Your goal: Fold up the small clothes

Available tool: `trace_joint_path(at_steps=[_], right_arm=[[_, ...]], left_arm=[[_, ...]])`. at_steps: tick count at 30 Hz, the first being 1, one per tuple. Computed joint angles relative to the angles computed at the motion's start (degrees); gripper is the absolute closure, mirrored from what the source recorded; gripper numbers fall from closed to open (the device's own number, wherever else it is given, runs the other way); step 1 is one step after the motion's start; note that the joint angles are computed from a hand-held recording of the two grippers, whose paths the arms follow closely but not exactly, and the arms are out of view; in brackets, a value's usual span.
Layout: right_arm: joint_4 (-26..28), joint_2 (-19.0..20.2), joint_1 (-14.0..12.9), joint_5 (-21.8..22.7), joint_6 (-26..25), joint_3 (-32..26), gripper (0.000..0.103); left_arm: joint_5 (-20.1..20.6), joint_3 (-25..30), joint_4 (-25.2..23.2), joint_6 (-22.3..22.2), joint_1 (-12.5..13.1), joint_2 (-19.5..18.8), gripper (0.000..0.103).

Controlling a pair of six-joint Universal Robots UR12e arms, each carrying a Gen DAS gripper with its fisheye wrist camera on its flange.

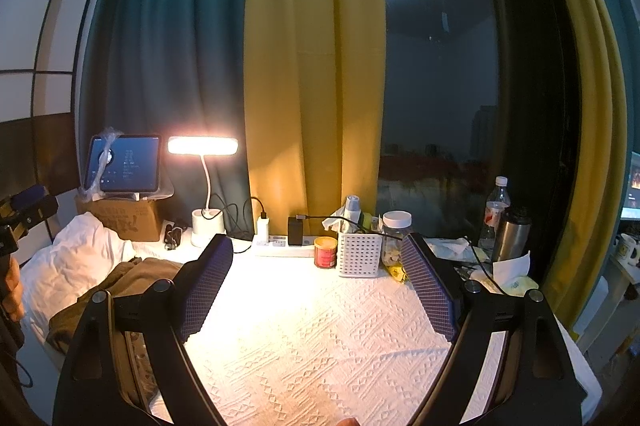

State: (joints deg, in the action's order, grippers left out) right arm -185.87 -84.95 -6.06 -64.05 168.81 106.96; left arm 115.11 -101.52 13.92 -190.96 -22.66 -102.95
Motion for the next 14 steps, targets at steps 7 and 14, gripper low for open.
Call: trace_joint_path(at_steps=[7,14], right_arm=[[0.3,0.1,0.0,-0.2,0.0,-0.1,0.015],[0.7,0.1,0.1,-0.5,-0.2,0.0,0.015]], left_arm=[[-0.8,0.0,-0.1,0.5,0.2,-0.1,0.000],[-1.8,-0.2,-0.6,0.8,0.4,0.0,0.000]])
